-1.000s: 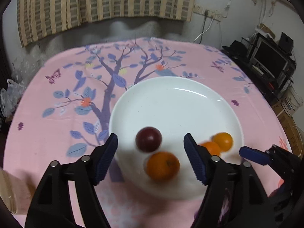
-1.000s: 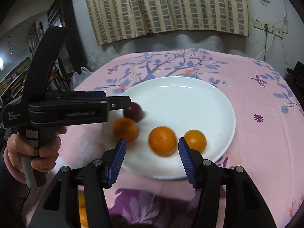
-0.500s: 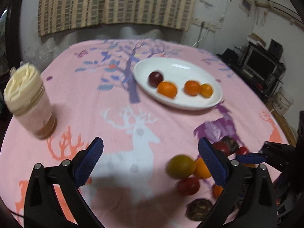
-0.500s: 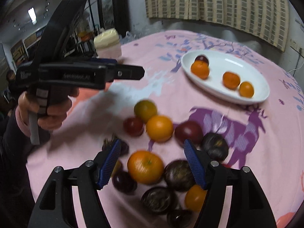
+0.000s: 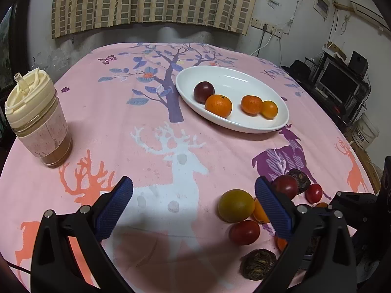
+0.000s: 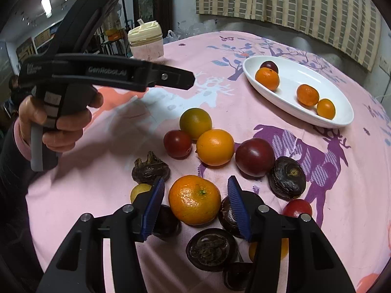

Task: Organize fruits
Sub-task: 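Grasp an orange with the right tool while the left tool grasps a green-yellow fruit, place both on plate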

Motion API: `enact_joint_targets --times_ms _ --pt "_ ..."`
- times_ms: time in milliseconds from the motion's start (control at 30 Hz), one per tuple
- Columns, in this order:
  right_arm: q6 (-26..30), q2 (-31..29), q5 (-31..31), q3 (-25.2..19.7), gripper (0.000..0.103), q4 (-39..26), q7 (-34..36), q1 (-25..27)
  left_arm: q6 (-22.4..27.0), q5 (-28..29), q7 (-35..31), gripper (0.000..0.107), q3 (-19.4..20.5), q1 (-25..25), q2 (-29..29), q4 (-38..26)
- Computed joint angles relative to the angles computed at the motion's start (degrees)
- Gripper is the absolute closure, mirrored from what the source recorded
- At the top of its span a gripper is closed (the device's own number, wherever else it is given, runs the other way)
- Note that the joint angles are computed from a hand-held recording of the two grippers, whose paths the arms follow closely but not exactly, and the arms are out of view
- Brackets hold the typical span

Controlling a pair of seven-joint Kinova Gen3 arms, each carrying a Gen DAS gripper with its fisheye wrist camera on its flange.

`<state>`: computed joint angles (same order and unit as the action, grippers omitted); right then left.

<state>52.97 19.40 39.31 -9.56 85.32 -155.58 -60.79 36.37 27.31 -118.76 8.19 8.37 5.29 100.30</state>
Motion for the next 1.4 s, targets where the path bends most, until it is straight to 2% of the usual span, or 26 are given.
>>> enact_joint_targets --times_ms 167,333,467,500,533,633,667,800,1100,1267,1400 --pt "1.7 0.8 0.1 0.0 0.06 -1.1 1.0 -0.6 0.0 0.1 -0.1 0.009 0.0 0.0 0.0 0.0" --pt "2.2 0.8 -0.1 0.1 0.061 -1.3 1.2 -0.8 0.4 0.0 0.1 0.009 0.0 0.0 0.2 -0.2" --pt "-2.7 -2.4 -0.5 0.4 0.061 2.5 -3.1 0.7 3.5 2.9 -4.4 0.01 0.6 -0.9 1.0 -0.8" --pt "-3.6 -3.2 0.2 0.4 0.061 3.4 -4.6 0.9 4.8 3.9 -6.3 0.017 0.8 -1.2 1.4 -1.1" --pt "-4.4 -4.1 1.2 0.5 0.061 4.5 -6.6 0.9 5.8 4.0 -7.4 0.033 1.0 -1.1 1.7 -1.4" --pt "-5.6 -6.1 3.3 -0.2 0.061 6.7 -10.9 1.8 8.2 2.1 -8.0 0.053 1.4 0.1 3.2 -2.6" --pt "-5.8 -6.4 3.8 -0.6 0.061 7.1 -11.7 2.2 8.6 1.4 -7.7 0.055 1.4 0.4 3.5 -2.8" --pt "-5.8 -7.3 5.5 -2.1 0.061 8.1 -14.0 3.2 8.9 -0.1 -7.6 0.058 1.6 1.2 4.1 -3.0" --pt "-5.1 -7.3 6.4 -3.4 0.061 8.0 -15.3 3.6 8.5 2.1 -9.1 0.06 2.1 0.7 5.0 -3.0" --pt "-4.9 -7.4 6.6 -3.4 0.061 8.0 -16.1 3.8 11.5 3.3 -10.2 0.068 2.4 0.1 6.2 -4.3" --pt "-4.8 -7.8 7.4 -3.5 0.061 8.5 -17.4 3.7 8.5 1.0 -9.6 0.068 2.3 1.7 4.8 -2.7"
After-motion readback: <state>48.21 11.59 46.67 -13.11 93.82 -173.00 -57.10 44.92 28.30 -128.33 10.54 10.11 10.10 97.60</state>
